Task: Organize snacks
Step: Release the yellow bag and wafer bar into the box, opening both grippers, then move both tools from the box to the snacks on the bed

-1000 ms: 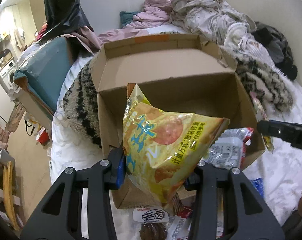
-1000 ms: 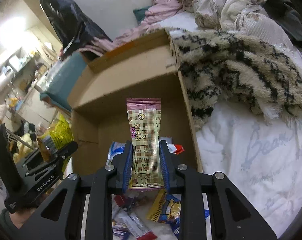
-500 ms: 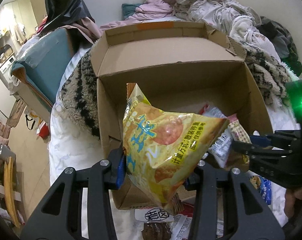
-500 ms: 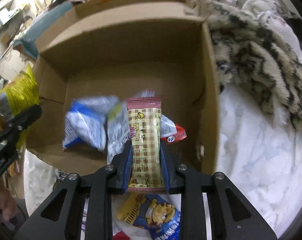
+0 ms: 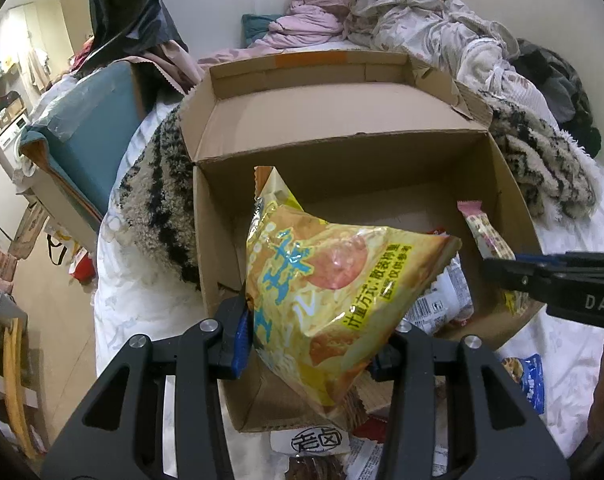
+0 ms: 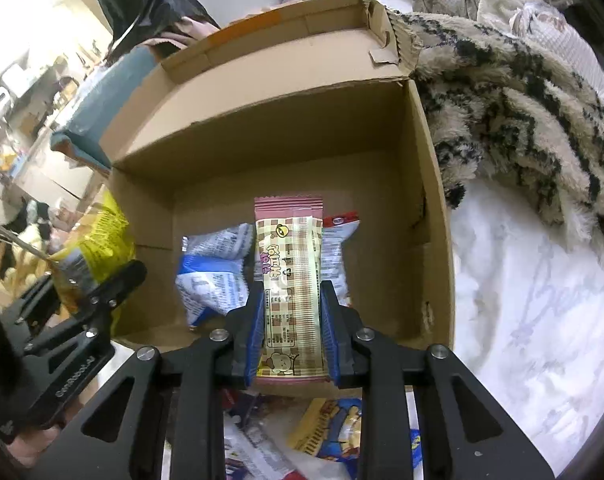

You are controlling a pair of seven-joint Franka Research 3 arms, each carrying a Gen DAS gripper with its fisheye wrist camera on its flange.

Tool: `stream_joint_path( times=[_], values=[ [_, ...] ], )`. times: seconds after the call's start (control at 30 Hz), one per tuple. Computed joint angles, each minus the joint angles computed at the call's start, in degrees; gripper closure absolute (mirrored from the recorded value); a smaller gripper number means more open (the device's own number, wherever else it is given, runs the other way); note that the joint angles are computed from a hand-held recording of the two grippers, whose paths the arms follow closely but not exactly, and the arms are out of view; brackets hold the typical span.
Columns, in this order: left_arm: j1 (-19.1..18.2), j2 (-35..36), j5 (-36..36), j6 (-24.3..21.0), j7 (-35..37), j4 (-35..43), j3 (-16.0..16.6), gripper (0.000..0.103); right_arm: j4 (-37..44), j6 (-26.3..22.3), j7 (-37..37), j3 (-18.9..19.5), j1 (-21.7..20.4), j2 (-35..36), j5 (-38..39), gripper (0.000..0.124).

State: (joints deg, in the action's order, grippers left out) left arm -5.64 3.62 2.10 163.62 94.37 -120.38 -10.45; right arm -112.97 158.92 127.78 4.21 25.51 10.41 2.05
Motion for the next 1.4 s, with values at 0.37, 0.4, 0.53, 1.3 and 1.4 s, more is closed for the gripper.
stream_joint_path(
  times=[0.37,0.4,0.53,1.3,1.4],
  values=[
    [0.68,0.63,-4.88,-3.39,0.58,1.35,-0.1,0.061,-0.89,4.33,-11.64,3.88,-2.51,0.72,17.15,0.093],
    [0.77,0.65,-5.68,-3.67,1.05,1.46,-0.21,0.059,-0.84,4.36,-11.94,3.76,-2.32,0.71,17.46,0.093],
    [0.83,0.23,-7.22,-4.26,1.48,1.34,-0.27,0.031,-0.72,4.43,-11.77,2.89,-1.37,0.46,16.9,0.089],
    [-1.49,-6.3,-18.97,3.66,9.2,-4.97,1.3,0.011,-4.83,7.81,12.02,-1.97,1.96,-6.18,-11.87,0.045],
    [-2.99,-8.38,-22.14,6.19,11.56,-7.07,2.59,0.011,-6.2,7.71,15.22,-0.64,1.03,-8.19,-15.2,0.045]
  ],
)
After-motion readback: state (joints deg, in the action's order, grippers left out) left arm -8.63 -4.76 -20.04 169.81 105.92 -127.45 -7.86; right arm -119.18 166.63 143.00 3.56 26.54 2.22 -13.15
